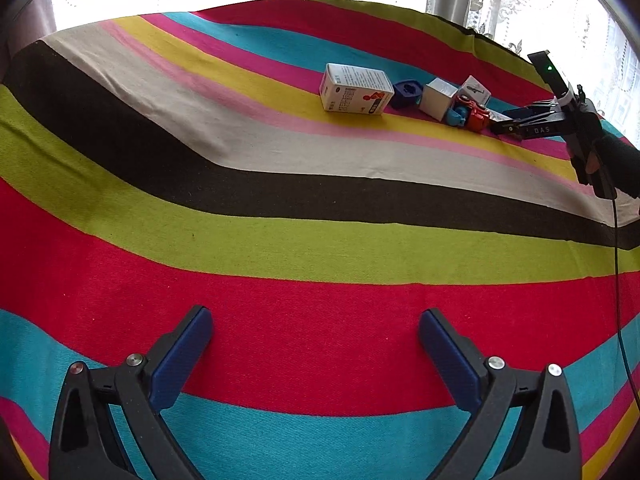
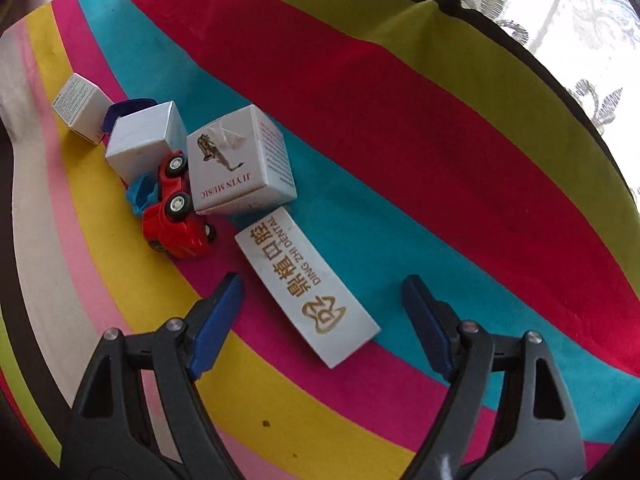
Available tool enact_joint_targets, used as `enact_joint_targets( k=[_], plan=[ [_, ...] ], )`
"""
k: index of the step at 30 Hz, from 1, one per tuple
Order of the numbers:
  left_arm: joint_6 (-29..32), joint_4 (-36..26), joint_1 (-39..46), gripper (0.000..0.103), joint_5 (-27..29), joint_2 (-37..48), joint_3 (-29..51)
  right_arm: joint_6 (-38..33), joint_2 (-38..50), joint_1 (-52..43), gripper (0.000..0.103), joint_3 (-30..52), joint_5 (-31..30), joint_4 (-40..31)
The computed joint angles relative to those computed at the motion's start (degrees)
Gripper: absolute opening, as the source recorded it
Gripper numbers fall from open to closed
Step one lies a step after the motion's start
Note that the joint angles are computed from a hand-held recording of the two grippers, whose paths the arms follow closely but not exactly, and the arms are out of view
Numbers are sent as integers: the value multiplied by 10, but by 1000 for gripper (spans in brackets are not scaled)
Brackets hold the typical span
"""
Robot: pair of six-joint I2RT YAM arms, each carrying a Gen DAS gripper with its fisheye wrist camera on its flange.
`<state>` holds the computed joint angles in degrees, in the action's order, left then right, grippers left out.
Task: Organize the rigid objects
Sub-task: 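Grasp the white box printed DING ZHI DENTAL with the right gripper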
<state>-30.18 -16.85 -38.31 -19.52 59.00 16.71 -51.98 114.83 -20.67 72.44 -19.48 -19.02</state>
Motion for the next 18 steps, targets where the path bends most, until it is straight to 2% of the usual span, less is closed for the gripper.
enact_joint_targets(
  k=[1, 2, 4, 5, 7, 9, 11, 13, 18],
  plan=[
    [1, 2, 1, 103, 1, 1, 0, -22, 10, -5, 45, 22, -28, -45],
    [3, 3, 3, 103, 2, 1, 0, -27, 6, -6, 34, 19, -33, -54],
    [4, 4, 4, 103, 2, 2, -1, -57, -20, -11, 34, -12, -49, -66],
    [6, 6, 5, 103, 4, 2, -1, -67, -41, -15, 34, -42, -59, -50],
    [7, 7, 6, 103, 4, 2, -2, -44, -63, -26, 34, -79, -47, -12],
    [10, 9, 8, 103, 5, 2, -3, 10, -67, -35, 34, -97, -8, 52],
    [10, 10, 9, 103, 6, 3, -3, 85, -44, -45, 34, -62, 2, 61],
    [10, 10, 9, 103, 6, 3, -3, 128, -24, -40, 34, -20, -14, 48],
    [11, 12, 9, 103, 6, 4, -3, 135, 12, 38, 34, 32, 38, 61]
  ],
)
